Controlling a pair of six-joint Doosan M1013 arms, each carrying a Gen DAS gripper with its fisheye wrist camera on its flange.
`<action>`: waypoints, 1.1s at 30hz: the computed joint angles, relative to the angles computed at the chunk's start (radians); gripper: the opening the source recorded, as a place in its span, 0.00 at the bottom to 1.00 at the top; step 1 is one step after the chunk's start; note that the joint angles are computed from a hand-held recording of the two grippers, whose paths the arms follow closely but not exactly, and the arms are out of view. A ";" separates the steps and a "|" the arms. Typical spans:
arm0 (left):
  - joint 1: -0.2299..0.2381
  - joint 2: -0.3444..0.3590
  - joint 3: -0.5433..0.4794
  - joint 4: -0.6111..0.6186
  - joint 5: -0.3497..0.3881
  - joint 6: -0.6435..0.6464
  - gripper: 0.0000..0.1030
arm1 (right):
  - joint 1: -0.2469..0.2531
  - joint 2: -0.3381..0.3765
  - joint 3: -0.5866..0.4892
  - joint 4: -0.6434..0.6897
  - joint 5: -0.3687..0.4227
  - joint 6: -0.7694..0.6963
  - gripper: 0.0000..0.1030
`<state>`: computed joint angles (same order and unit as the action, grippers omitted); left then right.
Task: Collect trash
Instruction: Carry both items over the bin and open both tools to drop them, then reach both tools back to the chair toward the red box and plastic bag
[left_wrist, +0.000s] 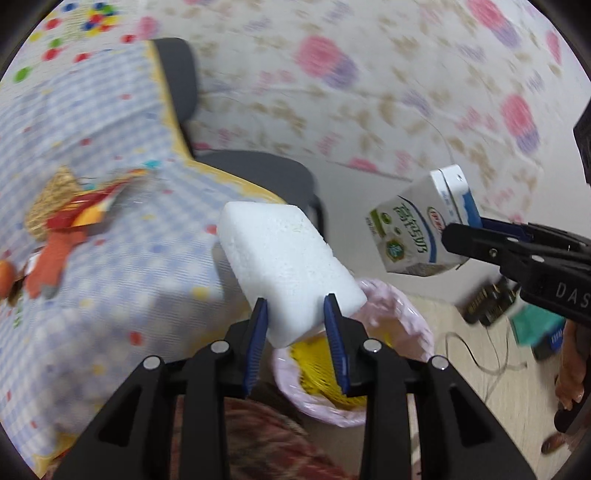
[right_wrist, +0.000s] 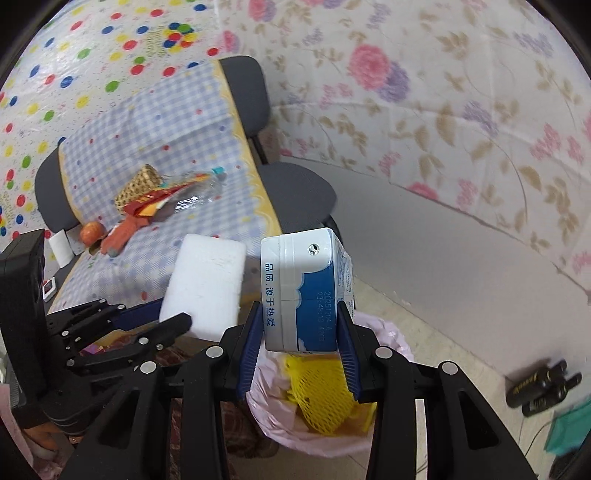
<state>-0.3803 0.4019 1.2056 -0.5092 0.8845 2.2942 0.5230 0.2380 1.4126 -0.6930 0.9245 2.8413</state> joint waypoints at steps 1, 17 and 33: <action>-0.008 0.004 0.000 -0.003 0.017 0.014 0.30 | -0.002 -0.005 0.011 0.004 0.001 0.010 0.39; -0.011 0.078 -0.093 0.028 0.092 -0.074 0.64 | -0.056 0.013 0.043 0.086 -0.016 0.004 0.59; 0.111 0.058 -0.132 0.254 -0.108 -0.412 0.64 | -0.051 0.189 -0.282 0.174 -0.062 -0.339 0.54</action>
<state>-0.2696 0.4604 1.0737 -0.2548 0.7769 1.8821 0.4722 0.4269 1.1311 -0.5187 0.8620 2.5025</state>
